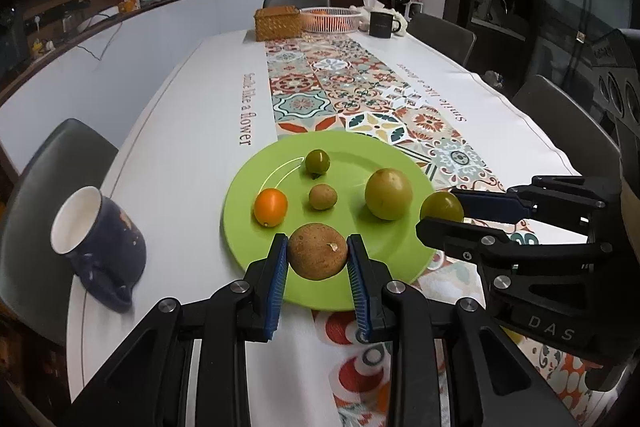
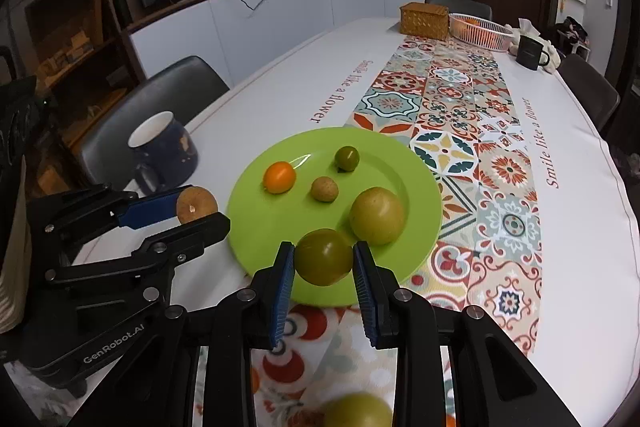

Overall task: Organize fruits
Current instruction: 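Carry both fruits onto the green plate and open both grippers, then move both open grippers back from the plate toward the remaining fruits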

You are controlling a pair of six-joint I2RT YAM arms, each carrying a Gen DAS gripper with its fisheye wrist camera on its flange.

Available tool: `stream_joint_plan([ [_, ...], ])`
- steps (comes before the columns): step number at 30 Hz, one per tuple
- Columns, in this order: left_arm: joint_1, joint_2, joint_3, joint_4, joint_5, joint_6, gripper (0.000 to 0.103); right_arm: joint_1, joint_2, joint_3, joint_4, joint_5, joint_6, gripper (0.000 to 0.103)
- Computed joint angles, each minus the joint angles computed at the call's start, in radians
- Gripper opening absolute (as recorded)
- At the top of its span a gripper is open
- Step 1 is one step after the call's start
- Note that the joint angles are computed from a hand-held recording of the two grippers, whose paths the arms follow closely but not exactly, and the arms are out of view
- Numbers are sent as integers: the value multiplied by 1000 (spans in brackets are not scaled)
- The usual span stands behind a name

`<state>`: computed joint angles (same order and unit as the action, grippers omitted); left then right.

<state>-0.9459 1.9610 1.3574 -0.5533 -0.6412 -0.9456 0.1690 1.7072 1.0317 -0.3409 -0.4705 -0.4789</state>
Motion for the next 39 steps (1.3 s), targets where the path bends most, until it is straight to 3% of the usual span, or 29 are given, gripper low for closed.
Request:
stream_joint_plan([
  [11, 76, 67, 6, 50, 108, 43, 30, 43, 122, 76, 1, 59, 49, 31],
  [19, 49, 63, 25, -23, 54, -2, 41, 22, 115, 73, 6, 47, 66, 37],
  [27, -48, 26, 64, -164, -43, -130, 47, -57, -24, -36, 35, 3, 30, 42],
  [39, -217, 73, 282, -442, -171, -344, 55, -248, -228, -120, -80, -155, -71, 50],
])
